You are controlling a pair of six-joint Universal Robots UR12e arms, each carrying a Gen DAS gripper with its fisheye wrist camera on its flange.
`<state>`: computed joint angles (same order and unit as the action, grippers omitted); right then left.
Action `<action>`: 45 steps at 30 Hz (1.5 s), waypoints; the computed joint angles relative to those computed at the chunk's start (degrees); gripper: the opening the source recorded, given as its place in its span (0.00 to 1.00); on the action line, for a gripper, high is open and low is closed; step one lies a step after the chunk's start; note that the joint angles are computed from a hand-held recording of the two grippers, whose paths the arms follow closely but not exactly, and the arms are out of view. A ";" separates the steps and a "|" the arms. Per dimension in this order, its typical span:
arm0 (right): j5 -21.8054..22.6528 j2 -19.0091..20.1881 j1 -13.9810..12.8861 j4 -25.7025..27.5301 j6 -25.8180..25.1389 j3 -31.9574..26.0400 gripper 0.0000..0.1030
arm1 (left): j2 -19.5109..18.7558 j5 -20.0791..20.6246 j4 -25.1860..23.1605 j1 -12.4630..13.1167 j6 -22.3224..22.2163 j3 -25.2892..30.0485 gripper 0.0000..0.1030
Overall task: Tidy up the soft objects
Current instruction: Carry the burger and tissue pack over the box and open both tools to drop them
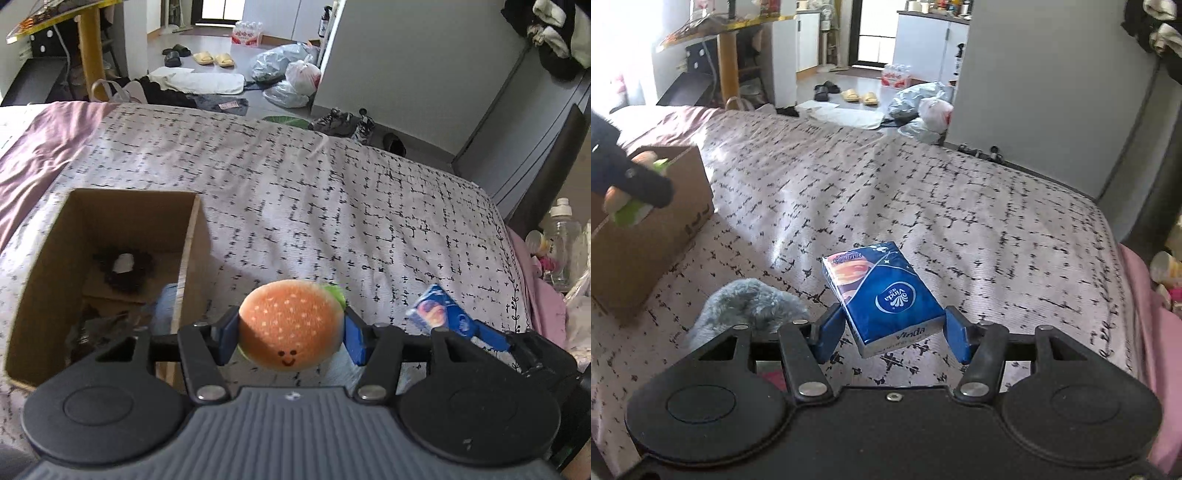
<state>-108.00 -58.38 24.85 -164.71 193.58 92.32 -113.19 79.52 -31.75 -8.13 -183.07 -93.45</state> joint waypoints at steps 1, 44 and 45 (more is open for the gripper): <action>-0.11 -0.23 0.09 -0.03 0.41 0.10 0.55 | 0.42 -0.04 0.15 0.28 -0.05 -0.40 0.54; -0.32 5.91 8.22 7.35 4.22 -16.51 0.55 | 6.10 -3.17 3.42 12.96 -3.02 -6.84 0.55; -0.32 6.44 8.34 7.87 3.83 -17.53 0.55 | 5.95 -3.48 3.29 13.14 -3.10 -6.78 0.55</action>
